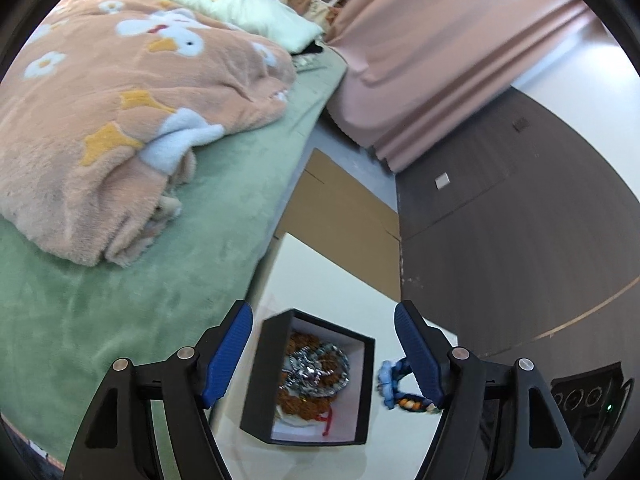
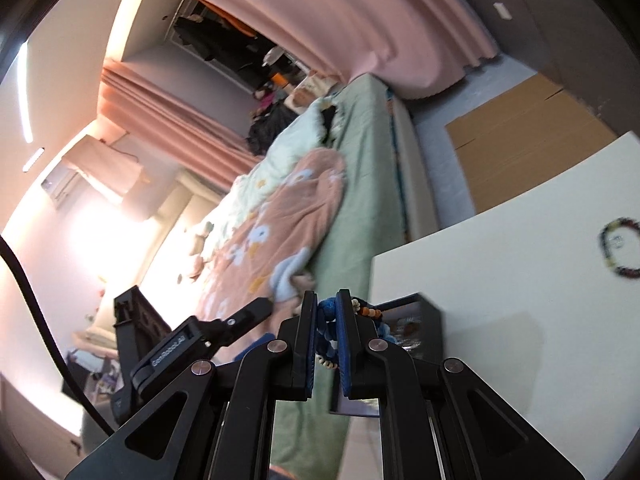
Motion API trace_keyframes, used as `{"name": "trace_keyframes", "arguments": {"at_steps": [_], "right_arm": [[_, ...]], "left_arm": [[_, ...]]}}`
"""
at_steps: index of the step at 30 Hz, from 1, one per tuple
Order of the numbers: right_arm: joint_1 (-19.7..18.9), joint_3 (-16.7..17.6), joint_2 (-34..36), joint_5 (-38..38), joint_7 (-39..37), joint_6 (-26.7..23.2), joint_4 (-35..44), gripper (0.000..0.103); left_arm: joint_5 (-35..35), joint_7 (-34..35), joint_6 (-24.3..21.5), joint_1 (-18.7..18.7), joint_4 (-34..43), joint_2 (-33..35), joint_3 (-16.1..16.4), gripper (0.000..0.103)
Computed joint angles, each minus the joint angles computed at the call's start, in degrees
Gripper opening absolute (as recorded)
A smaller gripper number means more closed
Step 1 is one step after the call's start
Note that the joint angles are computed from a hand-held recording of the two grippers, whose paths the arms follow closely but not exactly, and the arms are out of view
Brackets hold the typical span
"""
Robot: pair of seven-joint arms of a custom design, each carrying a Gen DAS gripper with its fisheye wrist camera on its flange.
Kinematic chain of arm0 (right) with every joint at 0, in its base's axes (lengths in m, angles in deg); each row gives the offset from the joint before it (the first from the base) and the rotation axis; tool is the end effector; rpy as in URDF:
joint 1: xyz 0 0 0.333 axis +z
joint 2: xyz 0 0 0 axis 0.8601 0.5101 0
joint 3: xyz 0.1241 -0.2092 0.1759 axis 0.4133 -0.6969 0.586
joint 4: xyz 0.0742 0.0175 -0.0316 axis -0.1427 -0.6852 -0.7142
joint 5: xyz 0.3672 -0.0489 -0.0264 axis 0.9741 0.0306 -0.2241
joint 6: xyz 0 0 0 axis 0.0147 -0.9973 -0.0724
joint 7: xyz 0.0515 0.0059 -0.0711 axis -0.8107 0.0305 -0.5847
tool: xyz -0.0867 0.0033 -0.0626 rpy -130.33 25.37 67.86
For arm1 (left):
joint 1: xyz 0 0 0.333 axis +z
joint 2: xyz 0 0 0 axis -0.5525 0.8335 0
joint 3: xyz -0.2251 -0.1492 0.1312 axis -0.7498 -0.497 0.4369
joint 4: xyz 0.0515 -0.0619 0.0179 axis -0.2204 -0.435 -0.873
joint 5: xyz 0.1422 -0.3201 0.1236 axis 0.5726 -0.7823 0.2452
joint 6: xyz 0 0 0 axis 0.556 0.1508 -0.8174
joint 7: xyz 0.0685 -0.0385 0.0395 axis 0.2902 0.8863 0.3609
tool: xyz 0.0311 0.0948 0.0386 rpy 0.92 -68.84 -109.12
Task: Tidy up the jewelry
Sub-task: 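Carry the blue charm over the black box with both tools and open them, then move left tool to the dark beaded bracelet and grasp it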
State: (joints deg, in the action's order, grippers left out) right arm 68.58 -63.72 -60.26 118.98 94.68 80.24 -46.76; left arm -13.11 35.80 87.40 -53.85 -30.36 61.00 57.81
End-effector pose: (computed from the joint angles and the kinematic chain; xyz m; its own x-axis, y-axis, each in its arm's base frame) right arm 0.5226 0.0939 0.4889 0.3618 -0.5728 -0.7355 -0.8497 0.1220 -0.5129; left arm 0.4275 -0.3683 0.5296 0.4152 -0.6693 0.6161 -0.5263 -0.7292 -0.4375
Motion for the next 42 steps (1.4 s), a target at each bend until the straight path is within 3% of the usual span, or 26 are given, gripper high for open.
{"name": "trace_keyframes", "arguments": {"at_steps": [3, 4, 6, 10, 14, 28, 35, 40, 42], "right_arm": [[0.78, 1.06, 1.76, -1.53, 1.48, -0.29, 1.23, 0.014], [1.05, 1.68, 2.46, -4.52, 3.91, 0.77, 1.81, 0.018], [1.09, 2.13, 4.23, -10.47, 9.20, 1.19, 3.16, 0.043], [0.24, 1.65, 3.28, -12.65, 10.36, 4.44, 1.69, 0.046], [-0.90, 0.42, 1.08, -11.66, 9.92, 5.83, -0.40, 0.067], [-2.97, -2.01, -3.01, -18.35, 12.48, 9.47, -2.81, 0.067], [-4.63, -3.32, -2.74, -20.66, 14.39, 8.49, -2.36, 0.077], [-5.97, -4.06, -2.23, -20.74, 14.49, 7.39, -1.68, 0.080], [-6.59, -4.37, -1.93, -20.98, 14.68, 6.78, -1.22, 0.081]], "left_arm": [[-0.04, -0.66, 0.17, 0.25, -0.59, -0.33, 0.18, 0.074], [-0.11, -0.51, 0.12, 0.27, -0.55, -0.26, 0.16, 0.074], [-0.48, 0.42, 0.00, 0.19, -0.12, 0.15, 0.12, 0.074], [-0.65, 1.37, -0.14, -0.22, 1.03, 1.26, 0.11, 0.074], [-1.25, 3.01, -0.49, -0.98, 2.61, 2.84, 0.31, 0.074], [-0.31, 9.89, -6.63, -7.00, 12.65, 10.55, 0.75, 0.074], [4.65, 9.88, -10.20, -11.44, 18.84, 14.46, 2.05, 0.075], [7.08, 8.79, -8.39, -13.42, 21.60, 16.96, 3.30, 0.091], [7.16, 9.00, -9.18, -14.29, 23.60, 18.39, 3.68, 0.093]]}}
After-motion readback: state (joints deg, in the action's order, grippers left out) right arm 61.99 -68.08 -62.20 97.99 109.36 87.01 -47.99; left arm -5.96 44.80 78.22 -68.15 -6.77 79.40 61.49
